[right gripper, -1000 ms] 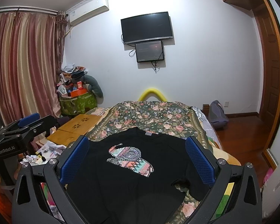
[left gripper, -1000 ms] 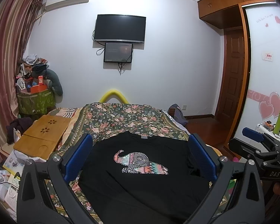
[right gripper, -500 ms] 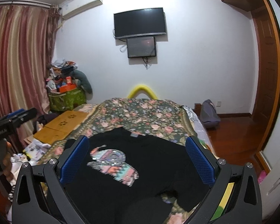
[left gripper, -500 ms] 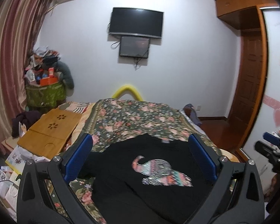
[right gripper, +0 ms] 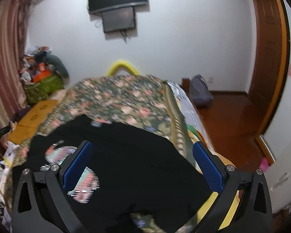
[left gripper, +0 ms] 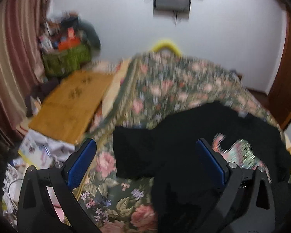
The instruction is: Fold small clothes
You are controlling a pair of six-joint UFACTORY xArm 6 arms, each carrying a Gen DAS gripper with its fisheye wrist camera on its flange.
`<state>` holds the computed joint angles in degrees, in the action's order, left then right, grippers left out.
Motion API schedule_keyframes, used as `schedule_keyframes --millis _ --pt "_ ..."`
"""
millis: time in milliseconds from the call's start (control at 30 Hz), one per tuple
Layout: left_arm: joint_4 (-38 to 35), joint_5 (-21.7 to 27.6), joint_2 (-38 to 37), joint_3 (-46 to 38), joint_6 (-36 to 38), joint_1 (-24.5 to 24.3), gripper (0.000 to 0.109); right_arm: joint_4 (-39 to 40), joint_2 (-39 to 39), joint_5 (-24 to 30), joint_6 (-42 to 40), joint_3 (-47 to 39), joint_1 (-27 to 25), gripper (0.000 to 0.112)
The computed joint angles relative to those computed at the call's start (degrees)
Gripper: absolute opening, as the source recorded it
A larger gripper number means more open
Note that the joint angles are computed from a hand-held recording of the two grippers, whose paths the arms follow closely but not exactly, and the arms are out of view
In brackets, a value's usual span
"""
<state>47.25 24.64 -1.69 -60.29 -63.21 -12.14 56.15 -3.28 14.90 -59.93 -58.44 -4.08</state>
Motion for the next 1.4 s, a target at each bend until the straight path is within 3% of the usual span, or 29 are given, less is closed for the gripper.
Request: schedule_keyframes --millis 133,200,333,533,600,733,800,900,1167,1400 --pt "-9.8 1.4 5.1 -1.7 9.3 3.5 0.102 -7.8 3.0 1.2 6.2 -2.0 -2.6 0.103" --pt "-12.6 1.2 7.0 -2.1 11.5 5.1 0.097 -10.8 4.1 1.5 8.4 -2.5 -3.5 0.103" --pt "-26.9 0.3 11.5 -3.7 21.6 8.0 0.087 -16.4 6.9 2.8 12.1 -4.2 -5.0 0.103" --pt "-38.2 2.2 18.5 -9.9 32.0 8.5 0.063 -18.0 9.6 4.7 13.9 -6.0 -6.4 0.099" --pt "-41.7 2.9 20.1 -11.6 35.2 8.5 0.050 -19.8 10.3 4.8 15.7 -6.2 -6.8 0.096" --pt "-40.7 5.3 23.4 -15.5 35.5 8.1 0.045 -20.7 10.8 6.6 16.3 -6.3 -7.8 0.092" --pt "-37.6 7.0 23.7 -16.5 34.0 7.9 0.016 -20.9 11.2 9.1 16.9 -6.7 -8.7 0.086" --pt "-40.7 7.0 23.3 -16.0 36.5 8.1 0.008 -22.5 12.2 11.3 18.3 -7.3 -9.4 0.074" --pt "-41.3 4.4 18.3 -14.5 38.1 6.3 0.005 -26.5 13.4 10.0 23.4 -6.3 -11.5 0.069" --pt "-47.3 2.5 16.8 -18.7 46.6 0.6 0.005 -27.0 15.5 10.4 25.4 -7.0 -13.7 0.060"
